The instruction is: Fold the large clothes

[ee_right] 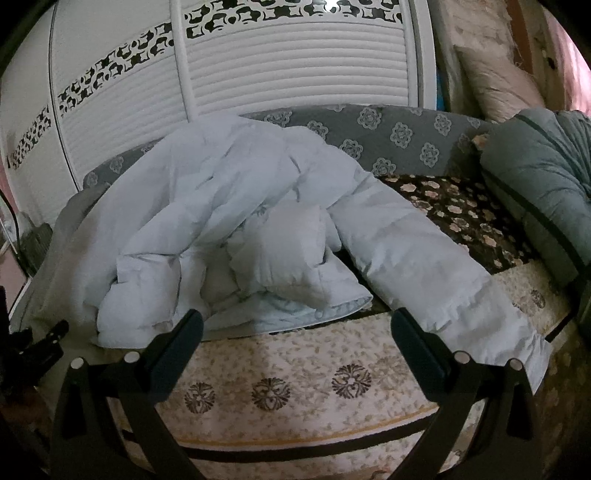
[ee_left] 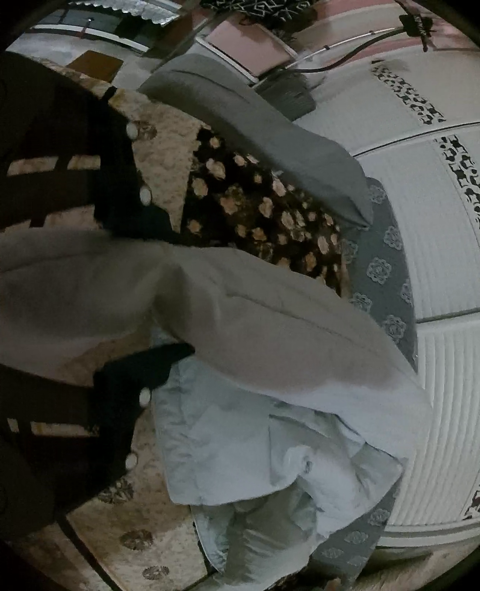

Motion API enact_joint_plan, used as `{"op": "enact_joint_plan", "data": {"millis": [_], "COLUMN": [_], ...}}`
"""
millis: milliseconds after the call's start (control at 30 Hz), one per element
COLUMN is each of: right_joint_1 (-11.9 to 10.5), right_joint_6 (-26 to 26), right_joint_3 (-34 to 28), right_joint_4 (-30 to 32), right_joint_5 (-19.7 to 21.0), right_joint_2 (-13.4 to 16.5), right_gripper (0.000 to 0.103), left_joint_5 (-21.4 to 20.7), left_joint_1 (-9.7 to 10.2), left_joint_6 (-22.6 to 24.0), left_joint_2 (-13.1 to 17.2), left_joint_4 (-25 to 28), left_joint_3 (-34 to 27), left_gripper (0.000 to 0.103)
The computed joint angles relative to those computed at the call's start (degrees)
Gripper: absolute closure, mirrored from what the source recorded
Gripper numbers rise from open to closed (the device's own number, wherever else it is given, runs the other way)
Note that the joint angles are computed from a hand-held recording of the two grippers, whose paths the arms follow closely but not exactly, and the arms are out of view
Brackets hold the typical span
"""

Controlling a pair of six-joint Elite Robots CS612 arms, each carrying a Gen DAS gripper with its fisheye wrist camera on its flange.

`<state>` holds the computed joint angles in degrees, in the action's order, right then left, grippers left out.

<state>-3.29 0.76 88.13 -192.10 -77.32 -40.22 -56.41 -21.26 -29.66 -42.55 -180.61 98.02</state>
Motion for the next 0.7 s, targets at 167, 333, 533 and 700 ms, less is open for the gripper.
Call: {"op": "enact_joint_plan", "data": {"millis": [167,333,533,700], "right_joint_1": [0.1,-0.1,-0.9,-1.3], "right_joint_6": [0.2,1.1,2.9,3.5], "right_joint_3": [0.0,0.1,-0.5,-2.0], "right_joint_4": [0.1,0.0,-0.2,0.2], "right_joint_5": [0.0,-0.1,-0.3,-2.8], "right_joint_2": [0.0,-0.1,0.0,0.6], "right_gripper": [0.002,0.002,0.002,0.002], "left_joint_5": [-2.4,-4.4,0.3,10.1], "left_joint_1": [0.79,1.87,4.71,5.87], "left_joint_6": [-1.9,-4.1,-8.8,-8.1], "left_joint_2": [-0.4,-0.6,-0.7,-1.0], "left_joint_4": [1.8,1.4,-0.4,-5.5], "left_joint_3": [-0.2,0.0,-1.3,-1.8], "left_gripper": [0.079,0.090,0.093,0.092]}}
